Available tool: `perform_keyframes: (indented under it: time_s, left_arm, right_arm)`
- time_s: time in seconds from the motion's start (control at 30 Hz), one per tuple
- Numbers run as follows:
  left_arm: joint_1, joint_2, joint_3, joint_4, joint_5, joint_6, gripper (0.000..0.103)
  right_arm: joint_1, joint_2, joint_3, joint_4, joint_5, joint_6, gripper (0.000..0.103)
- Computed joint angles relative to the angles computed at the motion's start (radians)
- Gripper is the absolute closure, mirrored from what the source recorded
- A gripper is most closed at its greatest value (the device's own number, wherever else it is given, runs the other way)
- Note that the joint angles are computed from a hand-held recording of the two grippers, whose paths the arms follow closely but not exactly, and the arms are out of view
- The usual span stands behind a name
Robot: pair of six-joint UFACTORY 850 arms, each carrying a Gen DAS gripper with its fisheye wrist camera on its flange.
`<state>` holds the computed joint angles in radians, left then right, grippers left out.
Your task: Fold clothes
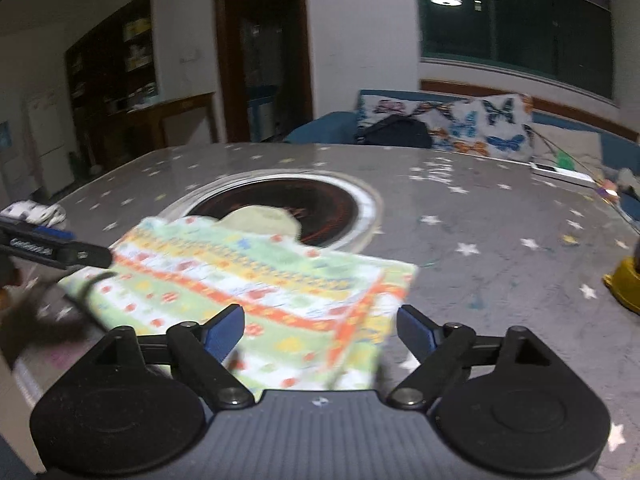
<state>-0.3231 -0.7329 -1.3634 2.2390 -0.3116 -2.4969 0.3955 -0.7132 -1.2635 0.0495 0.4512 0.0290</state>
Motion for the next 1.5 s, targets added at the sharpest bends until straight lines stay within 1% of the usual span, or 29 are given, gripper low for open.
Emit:
perform_keyframes:
  time_s: [0.1,0.2,0.23,0.33,0.5,0.63,0.73,0.87,0.93,1.07,1.2,1.33,1.5]
  left_arm:
    - [0.012,-0.012,-0.013,-0.105,-0.020,0.082,0.000]
    - [0.025,-0.027,-0.029,-0.192,-0.043,0.152,0.000]
    - [0.031,-0.034,-0.037,-0.225,-0.047,0.179,0.000]
    - [0.045,-0.056,-0.061,-0.309,-0.062,0.252,0.000]
    - [0.071,-0.088,-0.090,-0.358,-0.062,0.298,0.000]
    - [0.089,-0.102,-0.101,-0.316,-0.048,0.248,0.000]
    - [0.096,-0.112,-0.112,-0.283,-0.053,0.213,0.000]
    - [0.103,-0.132,-0.141,-0.260,-0.052,0.204,0.000]
    - [0.105,-0.142,-0.154,-0.247,-0.052,0.202,0.000]
    - [0.108,-0.158,-0.174,-0.220,-0.056,0.187,0.000]
    - [0.110,-0.169,-0.187,-0.207,-0.063,0.177,0.000]
    - [0.111,-0.171,-0.187,-0.191,-0.063,0.159,0.000]
    - [0.110,-0.172,-0.186,-0.187,-0.068,0.158,0.000]
  right_arm:
    - [-0.013,-0.009,-0.010,0.068,-0.002,-0.040,0.012]
    - [-0.027,-0.018,-0.019,0.095,-0.004,-0.041,0.011]
    - [-0.032,-0.021,-0.022,0.111,-0.004,-0.046,0.009]
    - [-0.043,-0.032,-0.032,0.195,0.008,-0.099,0.006]
    - [-0.065,-0.060,-0.062,0.353,0.011,-0.204,0.005]
    - [-0.080,-0.083,-0.084,0.468,0.006,-0.289,0.004]
    - [-0.090,-0.096,-0.099,0.524,0.002,-0.331,0.004]
    - [-0.101,-0.111,-0.125,0.560,-0.021,-0.353,0.002]
    - [-0.104,-0.121,-0.144,0.589,-0.039,-0.385,0.000]
    - [-0.107,-0.139,-0.176,0.648,-0.071,-0.443,0.000]
    - [-0.105,-0.147,-0.190,0.686,-0.079,-0.487,0.000]
    - [-0.097,-0.156,-0.209,0.778,-0.083,-0.592,0.000]
    - [-0.097,-0.161,-0.215,0.787,-0.084,-0.604,0.000]
